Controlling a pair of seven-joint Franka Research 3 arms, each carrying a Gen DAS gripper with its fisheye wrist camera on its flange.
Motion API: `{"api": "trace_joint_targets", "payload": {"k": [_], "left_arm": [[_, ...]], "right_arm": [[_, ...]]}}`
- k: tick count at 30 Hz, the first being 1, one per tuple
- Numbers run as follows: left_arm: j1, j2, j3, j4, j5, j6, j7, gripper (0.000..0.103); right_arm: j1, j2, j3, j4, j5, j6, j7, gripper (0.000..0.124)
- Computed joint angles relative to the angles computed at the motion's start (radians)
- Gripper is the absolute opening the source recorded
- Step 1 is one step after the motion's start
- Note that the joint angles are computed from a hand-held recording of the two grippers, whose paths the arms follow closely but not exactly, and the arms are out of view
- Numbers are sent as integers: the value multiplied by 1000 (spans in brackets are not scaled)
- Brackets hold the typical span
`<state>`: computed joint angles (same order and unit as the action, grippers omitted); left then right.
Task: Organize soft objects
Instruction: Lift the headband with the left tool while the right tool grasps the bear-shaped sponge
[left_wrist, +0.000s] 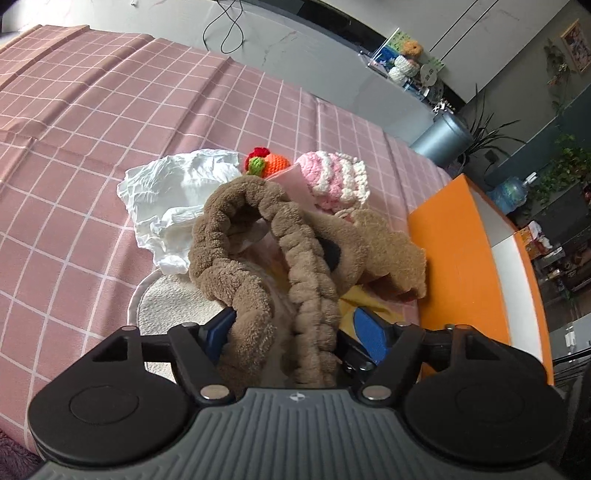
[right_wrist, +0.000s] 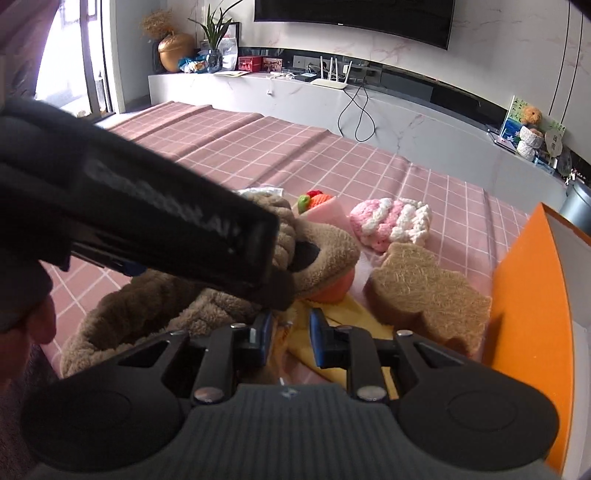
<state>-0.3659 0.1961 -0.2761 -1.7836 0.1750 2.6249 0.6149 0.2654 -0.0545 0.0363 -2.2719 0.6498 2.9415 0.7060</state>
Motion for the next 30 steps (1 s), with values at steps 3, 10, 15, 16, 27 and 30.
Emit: {"api": "trace_joint_targets", "payload": {"k": [3,10,15,16,27,30], "left_arm": [[-5,11,2,13,11,-26,-1,77],[-33,42,10,73,103,-101,31,34],[-40,2,17,46,160,-71,21,29],[-40,-8,18,39,170,-60,16,29],[-25,17,34,119,248,-15,28,29],[-22,35,33,128,233,2,37,29]], "right_arm": [[-11,-20,-10,-9,-13,-27,3,22],[-38,-53,-28,-17,-133,-74,29,31],[-83,-19,-46,83,-245,-212,25,46],[-92,-4,-48,115,-262,-247,25,50],[-134,326,-47,597,-492,-594,-136,87],[-119,433,-56,742,-579,-695,-132,88]]}}
